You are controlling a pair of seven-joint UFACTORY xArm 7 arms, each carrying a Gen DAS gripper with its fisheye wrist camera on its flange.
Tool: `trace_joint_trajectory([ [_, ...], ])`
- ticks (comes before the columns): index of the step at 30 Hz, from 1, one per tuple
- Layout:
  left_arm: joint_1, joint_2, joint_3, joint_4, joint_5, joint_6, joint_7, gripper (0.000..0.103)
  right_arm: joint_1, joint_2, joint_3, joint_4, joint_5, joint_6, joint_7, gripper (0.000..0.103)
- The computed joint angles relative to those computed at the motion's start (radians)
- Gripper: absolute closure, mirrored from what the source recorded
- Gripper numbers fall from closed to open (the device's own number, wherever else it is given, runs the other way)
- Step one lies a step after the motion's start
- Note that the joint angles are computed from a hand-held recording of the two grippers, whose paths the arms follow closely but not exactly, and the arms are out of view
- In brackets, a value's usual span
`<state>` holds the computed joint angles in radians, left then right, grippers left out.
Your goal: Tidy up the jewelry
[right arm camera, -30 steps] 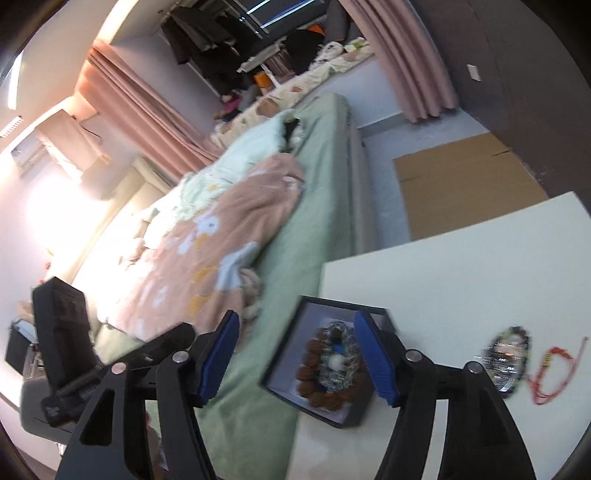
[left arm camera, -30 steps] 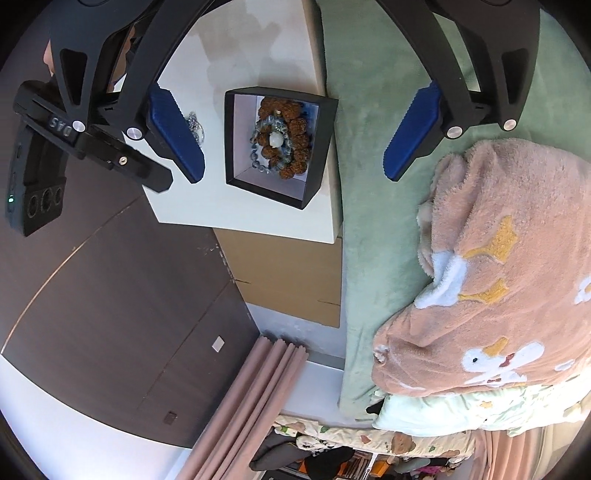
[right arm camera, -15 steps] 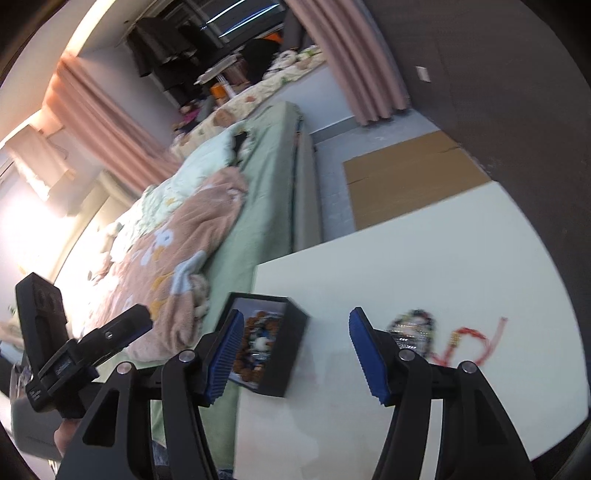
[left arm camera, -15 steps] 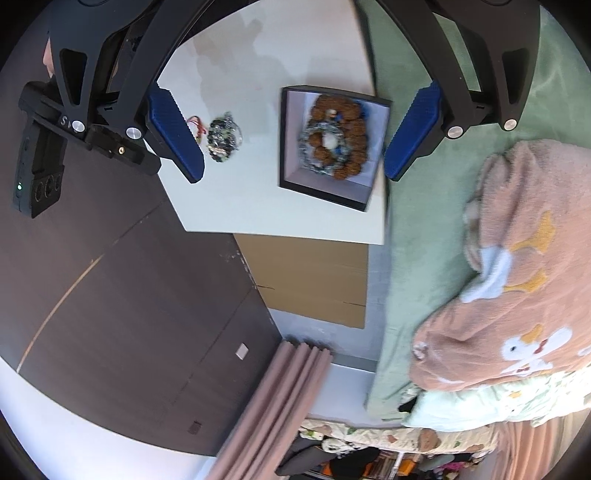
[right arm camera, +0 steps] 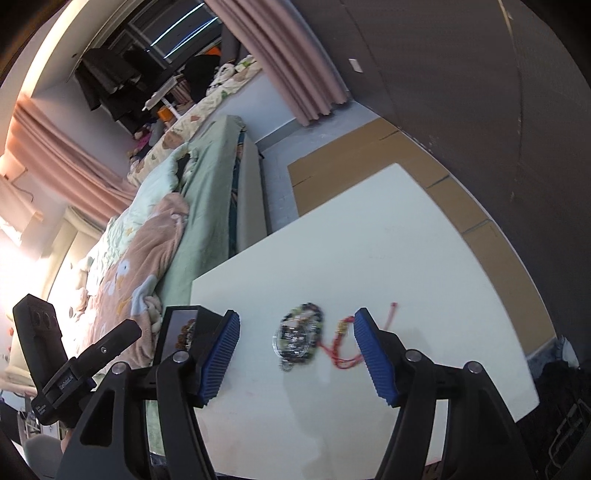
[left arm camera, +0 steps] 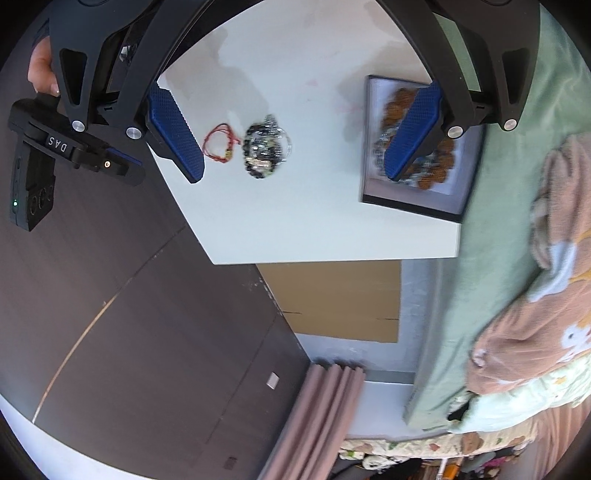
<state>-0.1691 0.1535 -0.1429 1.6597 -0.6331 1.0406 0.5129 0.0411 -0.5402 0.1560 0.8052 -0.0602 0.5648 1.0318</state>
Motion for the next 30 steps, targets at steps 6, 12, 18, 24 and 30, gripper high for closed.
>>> trace_joint_trajectory([
  [6, -0.053, 0.002, -0.027, -0.031, 0.050, -0.033, 0.005, 0.011, 0.008, -0.040, -0.045, -0.051, 0.040, 0.001, -0.041, 0.039],
  [12, -0.095, 0.026, -0.042, -0.035, 0.110, -0.046, -0.011, 0.018, -0.004, -0.073, -0.061, -0.089, 0.065, 0.013, -0.069, 0.039],
  [18, -0.128, 0.046, -0.054, -0.064, 0.169, -0.073, -0.006, 0.028, -0.006, -0.074, -0.083, -0.115, 0.100, 0.028, -0.098, 0.040],
  [24, -0.154, 0.069, -0.059, -0.083, 0.233, -0.098, -0.002, 0.038, -0.016, -0.077, -0.093, -0.129, 0.114, 0.035, -0.124, 0.040],
  [30, -0.161, 0.078, -0.064, -0.105, 0.254, -0.132, -0.001, 0.042, -0.015, -0.060, -0.099, -0.126, 0.129, 0.035, -0.147, 0.040],
])
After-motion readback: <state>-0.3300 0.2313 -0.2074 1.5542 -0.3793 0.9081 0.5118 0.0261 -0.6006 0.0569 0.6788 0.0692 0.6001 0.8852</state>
